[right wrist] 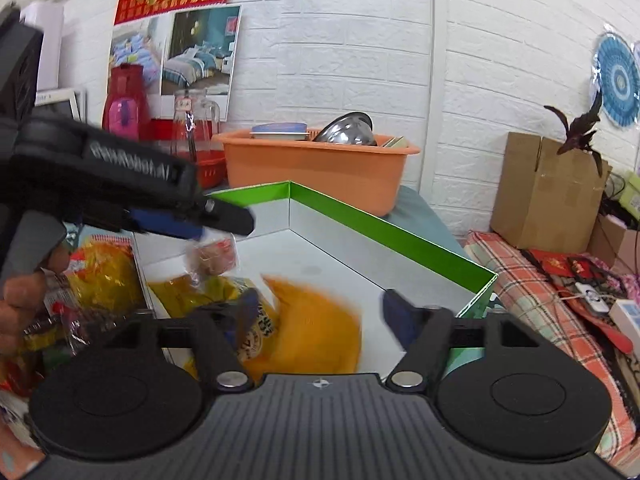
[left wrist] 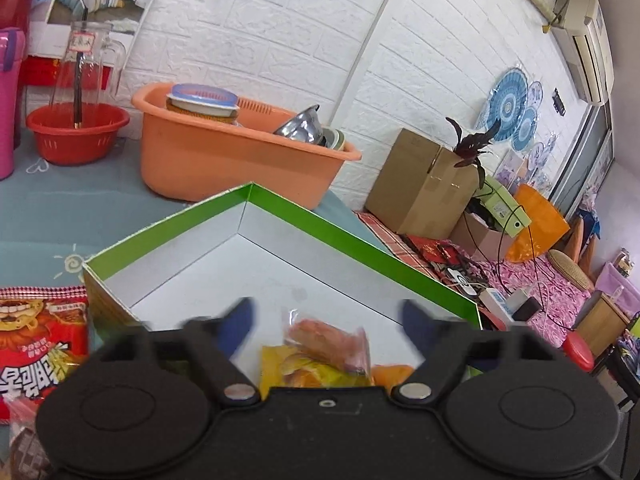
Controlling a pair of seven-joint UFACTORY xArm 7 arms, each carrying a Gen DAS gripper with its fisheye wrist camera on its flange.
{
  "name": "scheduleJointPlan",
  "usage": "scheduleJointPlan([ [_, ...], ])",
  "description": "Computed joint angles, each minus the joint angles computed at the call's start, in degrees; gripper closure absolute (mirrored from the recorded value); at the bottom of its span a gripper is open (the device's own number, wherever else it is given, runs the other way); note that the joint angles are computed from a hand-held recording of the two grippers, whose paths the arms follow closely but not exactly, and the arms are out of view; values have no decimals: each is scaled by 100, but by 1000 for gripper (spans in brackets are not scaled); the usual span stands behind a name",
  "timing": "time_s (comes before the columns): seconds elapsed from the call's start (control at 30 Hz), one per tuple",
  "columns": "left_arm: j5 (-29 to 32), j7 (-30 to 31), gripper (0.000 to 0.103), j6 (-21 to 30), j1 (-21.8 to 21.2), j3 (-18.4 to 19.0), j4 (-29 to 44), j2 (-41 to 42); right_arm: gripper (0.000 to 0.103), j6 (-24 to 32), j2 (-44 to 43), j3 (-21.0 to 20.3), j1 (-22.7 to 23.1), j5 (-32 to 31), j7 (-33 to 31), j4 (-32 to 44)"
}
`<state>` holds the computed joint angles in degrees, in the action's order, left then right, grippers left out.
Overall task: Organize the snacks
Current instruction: 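Grasp the red-wrapped snack with the left gripper while the right gripper carries the orange pastry boxward, then release the red snack into the green box and return the left gripper to the pile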
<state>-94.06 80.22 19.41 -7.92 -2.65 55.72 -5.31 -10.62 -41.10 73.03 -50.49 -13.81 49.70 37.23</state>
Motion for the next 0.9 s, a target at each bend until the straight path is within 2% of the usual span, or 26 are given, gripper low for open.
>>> scheduleJointPlan([
  [0.03,-172,168,0,-57,-7,-7,-74,-102,0,76,-128,-2,29,6,1,-4],
  [0.1,-144,196,0,-79,-16,-21,-197,-304,0,236,-233,-164,263,-14,-17,-55],
  [0.17,78,4,0,-74,-23,2,-433,-623,0,277,-362,-409,583,38,62,-176],
  [0.3,767,-773,0,-177,-111,86,-1005,-1421,0,422,-786,-1001,1385,124,225,-461],
  [0.47,884,-882,0,-532,-372,309,-1911,-2602,0,694,-1255,-1517,2275,93,393,-731],
  [0.6,1300,-1284,0,-727,-437,446,-2671,-3468,0,793,-1300,-1779,2911,50,525,-925],
  [0.73,2083,-2184,0,-432,-237,606,-3430,-4230,0,929,-1153,-1838,3366,-21,655,-1002],
  [0.9,3223,-3290,0,90,314,735,-4144,-4967,0,1074,-713,-1805,3709,-158,780,-994],
])
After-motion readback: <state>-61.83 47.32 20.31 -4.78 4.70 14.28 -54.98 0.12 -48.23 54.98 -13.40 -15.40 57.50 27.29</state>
